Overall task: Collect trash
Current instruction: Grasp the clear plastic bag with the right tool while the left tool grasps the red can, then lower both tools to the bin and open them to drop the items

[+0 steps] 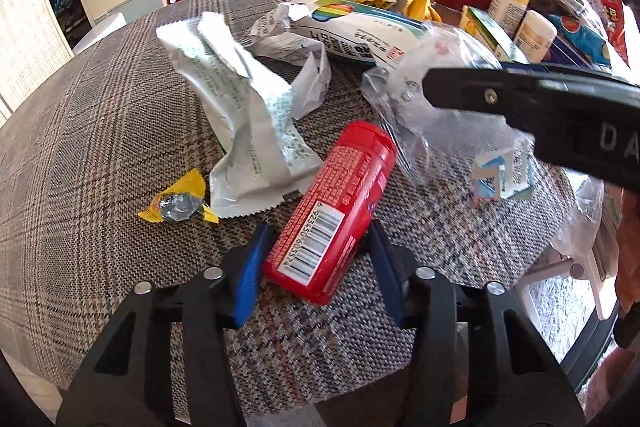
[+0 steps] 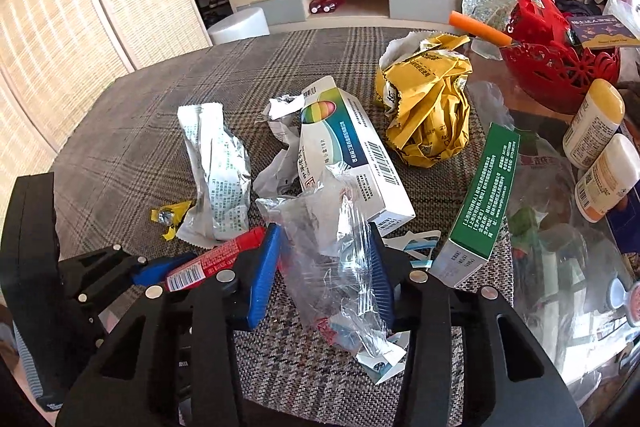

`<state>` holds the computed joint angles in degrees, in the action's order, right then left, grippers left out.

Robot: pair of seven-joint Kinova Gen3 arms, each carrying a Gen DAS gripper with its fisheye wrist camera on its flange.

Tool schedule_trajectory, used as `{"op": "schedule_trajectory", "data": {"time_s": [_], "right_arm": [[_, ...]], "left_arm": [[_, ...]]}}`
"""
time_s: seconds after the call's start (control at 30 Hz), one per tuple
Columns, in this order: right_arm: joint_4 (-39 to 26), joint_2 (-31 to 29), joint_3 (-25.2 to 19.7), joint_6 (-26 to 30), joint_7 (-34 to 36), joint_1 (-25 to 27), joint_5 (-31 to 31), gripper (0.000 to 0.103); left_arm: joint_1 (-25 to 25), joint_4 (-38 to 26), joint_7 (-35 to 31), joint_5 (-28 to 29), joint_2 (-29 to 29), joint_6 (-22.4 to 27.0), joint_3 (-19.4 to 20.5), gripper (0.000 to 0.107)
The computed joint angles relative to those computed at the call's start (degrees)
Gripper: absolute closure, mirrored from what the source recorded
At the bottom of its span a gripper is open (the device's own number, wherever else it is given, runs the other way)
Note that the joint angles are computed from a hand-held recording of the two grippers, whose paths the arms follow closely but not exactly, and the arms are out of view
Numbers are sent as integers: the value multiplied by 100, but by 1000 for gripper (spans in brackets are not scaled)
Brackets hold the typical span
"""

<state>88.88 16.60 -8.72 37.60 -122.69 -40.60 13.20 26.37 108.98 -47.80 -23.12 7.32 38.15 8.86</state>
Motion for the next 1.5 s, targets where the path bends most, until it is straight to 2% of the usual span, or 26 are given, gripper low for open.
{"op": "schedule_trajectory", "data": {"time_s": [0.13, 0.23, 0.33, 0.43, 0.6, 0.83, 1.0, 1.13, 1.3, 1.5], "right_arm": [[65, -98, -31, -87, 25, 54, -90, 65], [117, -182, -66, -123, 33, 82, -156, 68], [225, -319, -89, -184, 14, 98, -169, 70], [351, -492, -98, -276, -80, 110, -111, 71], [439, -754, -173, -320, -205, 113, 14, 71], [626, -1360, -450, -184, -618, 87, 356, 71], [908, -1901, -861, 97, -1098, 120, 606, 71], [1248, -2283, -1209, 219, -1324, 213, 574, 71], [1814, -2639, -1592, 248, -1585, 334, 412, 71], [2555, -2629, -1717, -12, -1618, 376, -99, 71]], "left_arm": [[-55, 115, -160, 219, -120, -103, 56, 70], [-3, 181, -85, 154, -167, -124, 96, 72], [121, 240, 214, -87, -185, -129, 131, 73], [75, 345, 259, 27, -317, -215, 154, 74], [94, 426, 722, -255, -700, -24, 311, 75], [84, 280, 1448, -719, -1433, 867, 1011, 75], [-31, 213, 1804, -688, -1875, 1413, 1586, 75], [-101, 279, 2099, -533, -2192, 1648, 1999, 75], [-210, 572, 2412, -224, -2521, 1649, 2500, 75], [-321, 1288, 2599, 387, -2614, 991, 2779, 75]]}}
